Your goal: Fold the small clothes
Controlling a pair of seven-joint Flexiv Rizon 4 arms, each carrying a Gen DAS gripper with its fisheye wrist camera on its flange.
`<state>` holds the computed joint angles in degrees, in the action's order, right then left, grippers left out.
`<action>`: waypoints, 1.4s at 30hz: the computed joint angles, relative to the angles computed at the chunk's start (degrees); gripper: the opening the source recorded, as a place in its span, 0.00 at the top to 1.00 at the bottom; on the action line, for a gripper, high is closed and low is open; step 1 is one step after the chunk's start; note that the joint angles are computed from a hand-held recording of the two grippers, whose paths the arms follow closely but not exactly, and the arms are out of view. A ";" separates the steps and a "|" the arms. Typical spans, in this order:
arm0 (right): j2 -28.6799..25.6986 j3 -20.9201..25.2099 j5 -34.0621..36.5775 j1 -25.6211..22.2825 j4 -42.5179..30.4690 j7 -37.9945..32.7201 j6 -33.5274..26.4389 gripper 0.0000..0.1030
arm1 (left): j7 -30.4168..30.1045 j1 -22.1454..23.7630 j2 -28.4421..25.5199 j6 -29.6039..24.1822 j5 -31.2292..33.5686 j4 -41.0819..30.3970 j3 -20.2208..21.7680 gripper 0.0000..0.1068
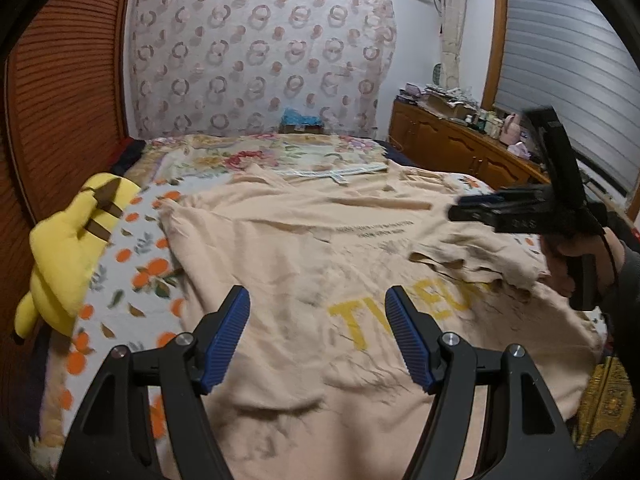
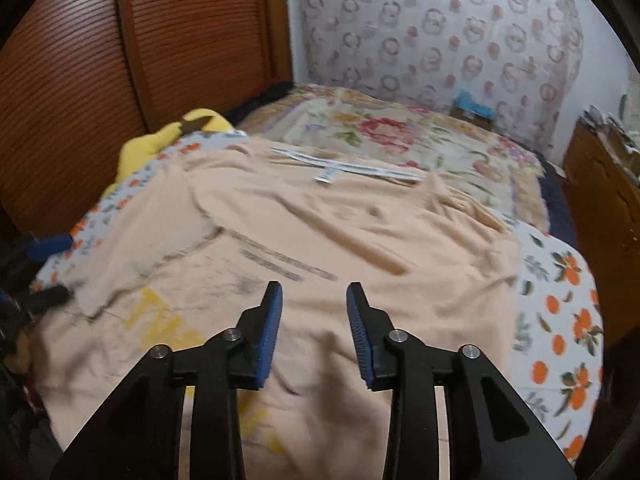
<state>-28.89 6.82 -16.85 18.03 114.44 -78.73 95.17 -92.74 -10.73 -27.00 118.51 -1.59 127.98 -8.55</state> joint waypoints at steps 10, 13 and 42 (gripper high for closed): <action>-0.27 -9.78 0.87 2.27 1.87 3.82 0.67 0.61 | 1.96 11.08 -1.07 -7.99 3.42 -5.38 -4.45 0.34; -1.08 -9.43 1.05 0.10 0.96 3.68 0.62 0.59 | 3.76 12.07 -2.44 -11.48 2.48 -8.14 -4.14 0.34; -10.01 -0.76 1.94 -8.18 -13.66 -2.34 -6.55 0.42 | 13.98 6.43 -11.93 -23.85 -9.70 -21.80 2.62 0.34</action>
